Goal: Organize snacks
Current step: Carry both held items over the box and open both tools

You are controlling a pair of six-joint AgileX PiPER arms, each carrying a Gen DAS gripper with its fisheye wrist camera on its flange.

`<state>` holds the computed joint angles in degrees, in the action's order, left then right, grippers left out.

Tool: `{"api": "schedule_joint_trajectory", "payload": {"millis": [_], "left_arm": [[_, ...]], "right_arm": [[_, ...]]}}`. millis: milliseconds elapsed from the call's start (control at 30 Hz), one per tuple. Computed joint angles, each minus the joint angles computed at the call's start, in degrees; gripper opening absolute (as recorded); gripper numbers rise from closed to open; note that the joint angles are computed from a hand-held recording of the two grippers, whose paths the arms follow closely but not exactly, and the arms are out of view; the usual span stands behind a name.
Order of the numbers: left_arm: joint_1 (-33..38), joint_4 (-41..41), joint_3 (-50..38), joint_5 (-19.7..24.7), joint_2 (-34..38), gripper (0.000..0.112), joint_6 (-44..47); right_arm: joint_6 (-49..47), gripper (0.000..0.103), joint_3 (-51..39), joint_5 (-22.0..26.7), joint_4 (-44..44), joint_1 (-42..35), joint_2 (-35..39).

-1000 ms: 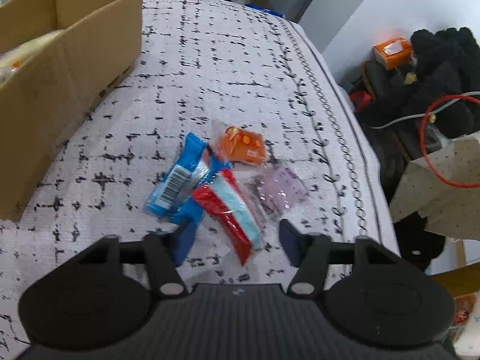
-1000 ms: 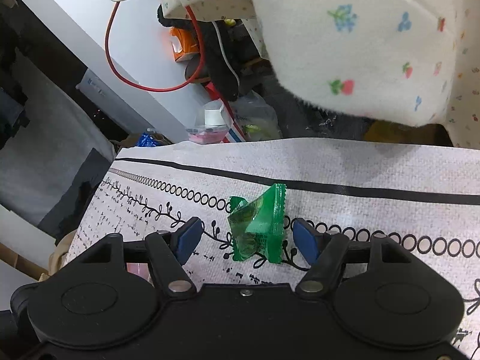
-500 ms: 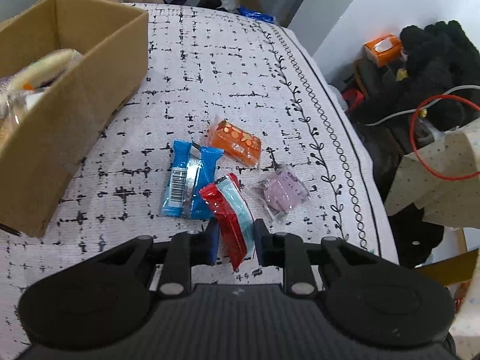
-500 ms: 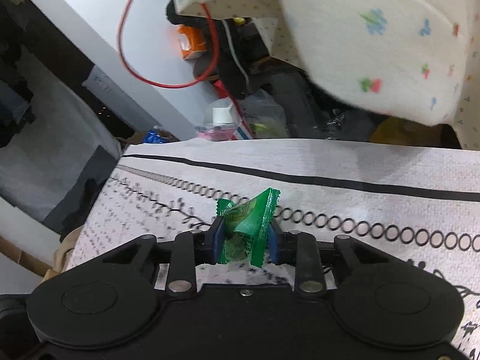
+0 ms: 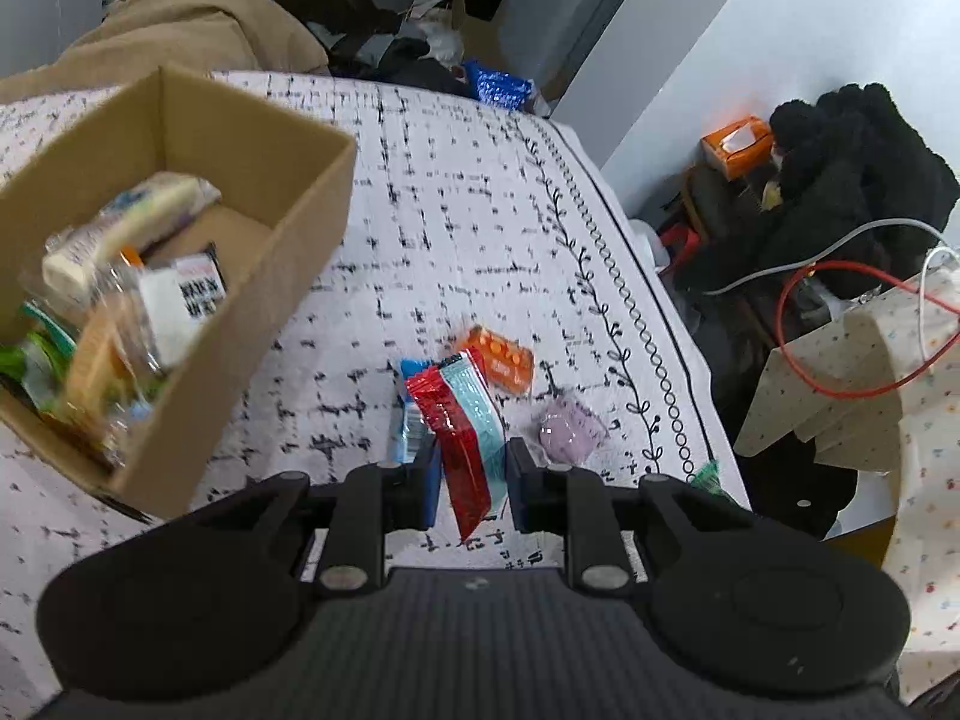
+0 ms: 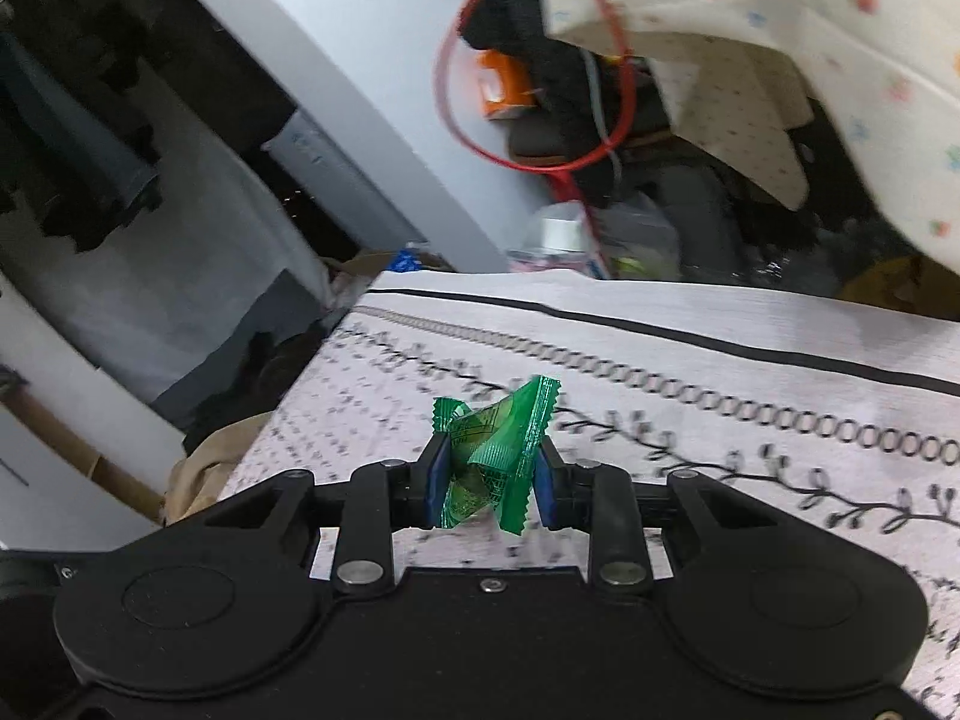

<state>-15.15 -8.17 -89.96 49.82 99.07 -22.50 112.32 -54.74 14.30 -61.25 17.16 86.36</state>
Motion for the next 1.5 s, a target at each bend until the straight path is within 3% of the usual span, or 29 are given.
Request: {"api": "schedule_joint_trajectory", "payload": {"millis": [400,967,1500], "left_arm": [[6.11,-0.98,-6.08,5.02,-2.56,0.021,6.59],[20.61,-7.0,-11.84,10.12,-0.24,0.021,15.74],[28.05,-13.26,-20.97,14.7,9.91,0.021,21.04]], "right_arm": [[6.76,0.028,-7.32,2.37,-7.76,8.39,2.64],[-5.12,0.028,-19.79,5.88,-0.58,15.08,10.12],[-27.48,0.029,-34.31,9.23,17.06,18.58,20.17]]}}
